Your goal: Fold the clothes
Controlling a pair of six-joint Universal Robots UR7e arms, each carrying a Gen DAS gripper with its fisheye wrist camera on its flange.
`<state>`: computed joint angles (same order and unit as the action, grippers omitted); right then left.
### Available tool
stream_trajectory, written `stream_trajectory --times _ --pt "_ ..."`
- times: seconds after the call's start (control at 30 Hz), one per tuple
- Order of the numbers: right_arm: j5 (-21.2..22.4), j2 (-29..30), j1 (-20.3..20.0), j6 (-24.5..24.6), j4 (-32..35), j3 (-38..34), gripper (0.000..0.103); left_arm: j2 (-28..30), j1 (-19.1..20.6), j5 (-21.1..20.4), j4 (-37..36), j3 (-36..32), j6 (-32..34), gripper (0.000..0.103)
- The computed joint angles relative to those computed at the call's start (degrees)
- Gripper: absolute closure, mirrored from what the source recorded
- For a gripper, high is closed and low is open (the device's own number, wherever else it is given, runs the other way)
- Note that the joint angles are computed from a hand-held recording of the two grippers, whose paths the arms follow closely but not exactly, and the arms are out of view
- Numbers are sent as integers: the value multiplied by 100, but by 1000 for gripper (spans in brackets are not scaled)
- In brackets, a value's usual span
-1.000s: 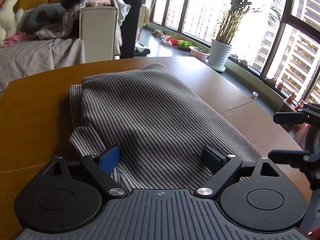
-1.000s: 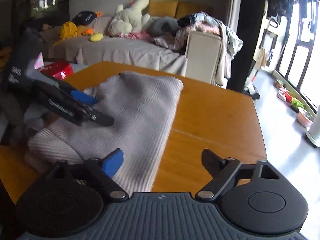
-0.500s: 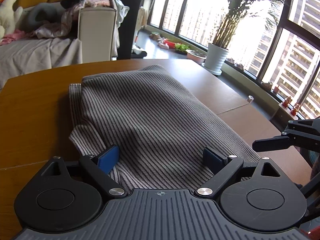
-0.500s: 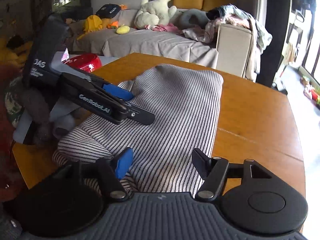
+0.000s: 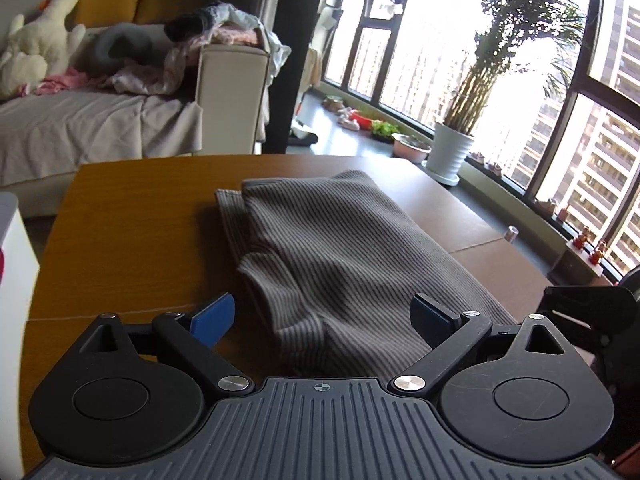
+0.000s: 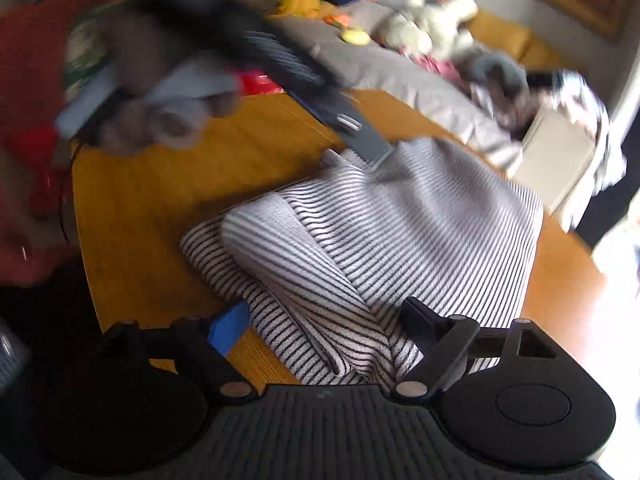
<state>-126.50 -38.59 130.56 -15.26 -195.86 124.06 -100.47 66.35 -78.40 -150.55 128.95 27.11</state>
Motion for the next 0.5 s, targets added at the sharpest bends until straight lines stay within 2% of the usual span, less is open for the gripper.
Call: stream_trajectory --times 0.1,0.17,0.27,0.37,0.4,0.5 --pt "792 -448 -462 1363 151 132 29 -436 82 -140 580 -64 422 3" --pt "1211 -642 -715 1816 148 232 30 -661 78 -192 987 -67 681 1" --pt "1126 -612 -688 1544 142 230 30 -843 -6 -155 1321 22 925 0" --pt "408 -287 -296 756 117 120 26 -778 27 -232 1429 45 427 0" --pt "224 -222 -190 582 148 91 25 -722 58 -329 1504 18 108 0" --pt "-150 -159 42 241 271 51 27 -687 166 -719 1619 32 -198 0"
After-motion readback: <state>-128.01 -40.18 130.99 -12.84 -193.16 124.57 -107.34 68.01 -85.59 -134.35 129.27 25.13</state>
